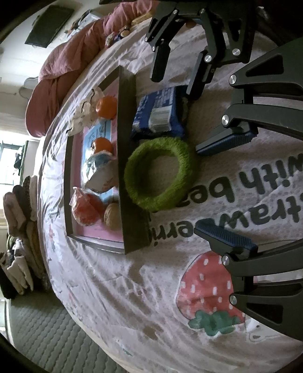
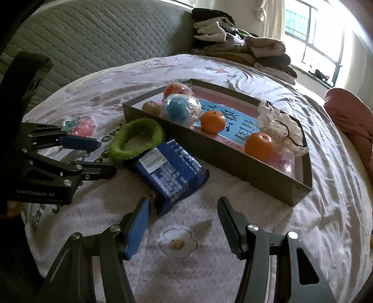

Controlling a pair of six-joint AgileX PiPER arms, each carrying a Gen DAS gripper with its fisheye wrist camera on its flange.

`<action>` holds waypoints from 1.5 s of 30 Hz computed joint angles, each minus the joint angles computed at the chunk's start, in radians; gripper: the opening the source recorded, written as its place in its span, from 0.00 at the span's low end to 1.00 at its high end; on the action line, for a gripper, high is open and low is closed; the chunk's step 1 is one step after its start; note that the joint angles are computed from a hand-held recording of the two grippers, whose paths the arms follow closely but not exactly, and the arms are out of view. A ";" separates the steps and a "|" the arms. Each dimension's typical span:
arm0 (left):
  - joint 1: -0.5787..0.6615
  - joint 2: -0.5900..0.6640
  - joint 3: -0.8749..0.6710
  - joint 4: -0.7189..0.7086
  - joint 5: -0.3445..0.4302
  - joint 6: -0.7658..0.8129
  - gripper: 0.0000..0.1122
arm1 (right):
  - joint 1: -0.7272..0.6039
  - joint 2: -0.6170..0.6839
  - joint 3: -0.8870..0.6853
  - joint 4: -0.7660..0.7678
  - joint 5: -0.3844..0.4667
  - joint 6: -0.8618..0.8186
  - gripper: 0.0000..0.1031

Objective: Organize objects
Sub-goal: 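Move left tool to the green fuzzy ring while right approaches the blue snack bag, then close left tool on the green ring while right closes on the blue snack bag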

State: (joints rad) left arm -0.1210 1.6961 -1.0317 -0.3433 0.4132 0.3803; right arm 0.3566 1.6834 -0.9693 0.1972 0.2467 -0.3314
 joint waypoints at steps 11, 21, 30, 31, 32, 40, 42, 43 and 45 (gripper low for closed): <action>0.028 0.076 -0.095 -0.074 0.013 0.059 0.56 | -0.005 0.058 -0.076 0.070 0.034 -0.097 0.62; 0.027 0.161 -0.195 -0.078 0.030 0.081 0.56 | -0.029 0.121 -0.158 0.243 0.099 -0.270 0.65; 0.060 0.216 -0.246 -0.250 0.062 0.239 0.56 | -0.032 0.147 -0.180 0.300 0.097 -0.306 0.63; 0.060 0.218 -0.247 -0.255 0.062 0.245 0.55 | -0.030 0.148 -0.180 0.292 0.095 -0.297 0.63; 0.060 0.219 -0.248 -0.266 0.061 0.259 0.54 | -0.028 0.146 -0.176 0.290 0.088 -0.294 0.62; 0.062 0.216 -0.214 -0.421 0.052 0.445 0.37 | -0.037 0.127 -0.150 0.312 0.081 -0.300 0.62; 0.065 0.216 -0.213 -0.436 0.054 0.457 0.34 | -0.038 0.123 -0.144 0.314 0.077 -0.297 0.62; 0.066 0.214 -0.210 -0.440 0.052 0.461 0.32 | -0.040 0.120 -0.139 0.319 0.074 -0.298 0.62; 0.065 0.209 -0.204 -0.442 0.045 0.461 0.24 | -0.043 0.114 -0.132 0.326 0.070 -0.299 0.61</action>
State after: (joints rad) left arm -0.0556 1.9052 -1.2361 -0.7854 0.4583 0.8410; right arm 0.3134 1.7975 -1.1010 0.5235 0.3167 -0.6301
